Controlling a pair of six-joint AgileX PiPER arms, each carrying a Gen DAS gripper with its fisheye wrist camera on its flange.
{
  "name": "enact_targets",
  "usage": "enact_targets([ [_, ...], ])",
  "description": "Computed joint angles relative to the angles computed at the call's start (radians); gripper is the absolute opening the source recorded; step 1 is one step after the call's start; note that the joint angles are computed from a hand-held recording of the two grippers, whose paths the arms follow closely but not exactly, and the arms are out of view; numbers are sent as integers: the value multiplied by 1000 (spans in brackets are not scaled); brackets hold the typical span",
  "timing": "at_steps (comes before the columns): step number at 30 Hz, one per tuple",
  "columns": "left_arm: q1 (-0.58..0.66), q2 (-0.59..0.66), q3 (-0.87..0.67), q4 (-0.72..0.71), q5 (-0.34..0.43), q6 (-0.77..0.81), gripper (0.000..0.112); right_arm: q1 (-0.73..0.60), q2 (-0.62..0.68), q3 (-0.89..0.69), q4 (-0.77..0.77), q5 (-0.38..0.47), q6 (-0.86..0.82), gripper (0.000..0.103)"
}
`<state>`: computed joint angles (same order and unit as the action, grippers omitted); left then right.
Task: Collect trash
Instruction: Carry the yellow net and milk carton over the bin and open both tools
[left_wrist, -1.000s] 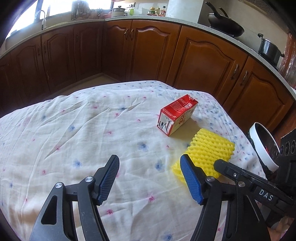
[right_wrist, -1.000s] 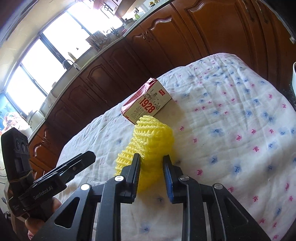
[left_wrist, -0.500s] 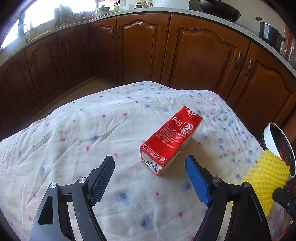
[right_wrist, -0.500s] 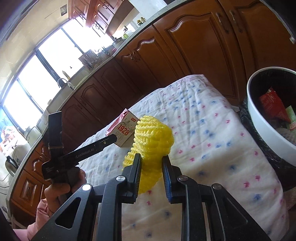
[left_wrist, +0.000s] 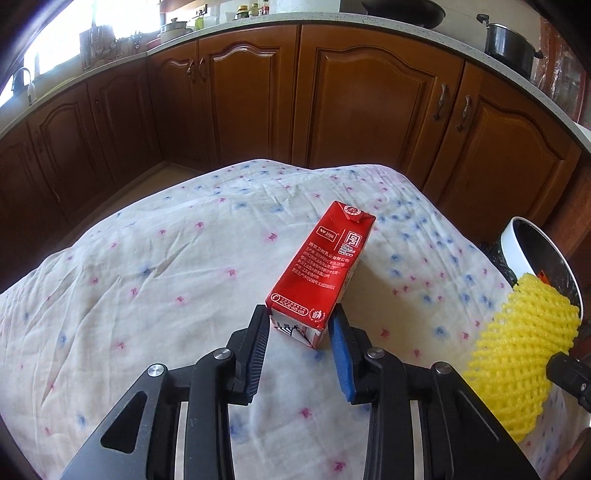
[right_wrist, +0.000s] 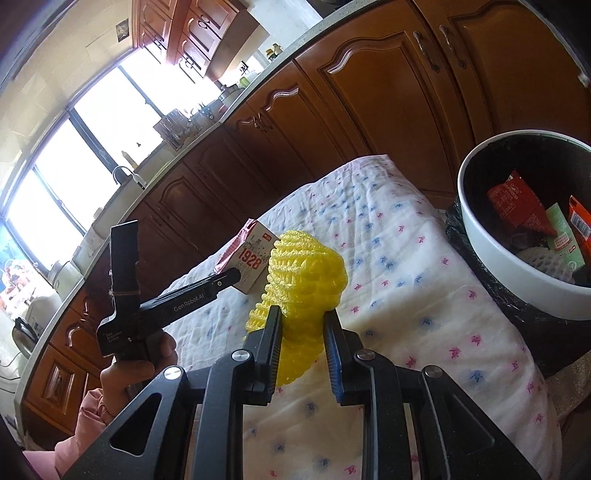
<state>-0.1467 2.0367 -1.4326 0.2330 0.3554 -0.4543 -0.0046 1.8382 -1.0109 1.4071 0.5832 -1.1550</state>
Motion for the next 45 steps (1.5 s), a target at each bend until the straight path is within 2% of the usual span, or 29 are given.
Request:
enact_targets([
  [4, -46, -97, 127, 64, -32, -116, 31, -21, -36, 37, 14, 10, -30, 22],
  [9, -147, -217, 271, 325, -55, -444, 31, -61, -91, 89, 20, 6, -69, 22],
  [13, -240, -284, 336, 513, -18, -675, 30, -103, -127, 125, 19, 9, -91, 22],
  [18, -320, -319, 355, 556, 10, -755, 30, -154, -169, 171, 15, 6, -115, 22],
  [25, -401, -330, 319, 558, 48, -755, 30, -233, -220, 205, 1, 19, -125, 22],
  [33, -437, -292, 217, 469, 68, -628, 30, -339, -234, 198, -12, 41, -147, 22],
  [45, -435, -91, -99, 282, 124, -341, 30, -408, -161, 50, -115, -22, -66, 22],
])
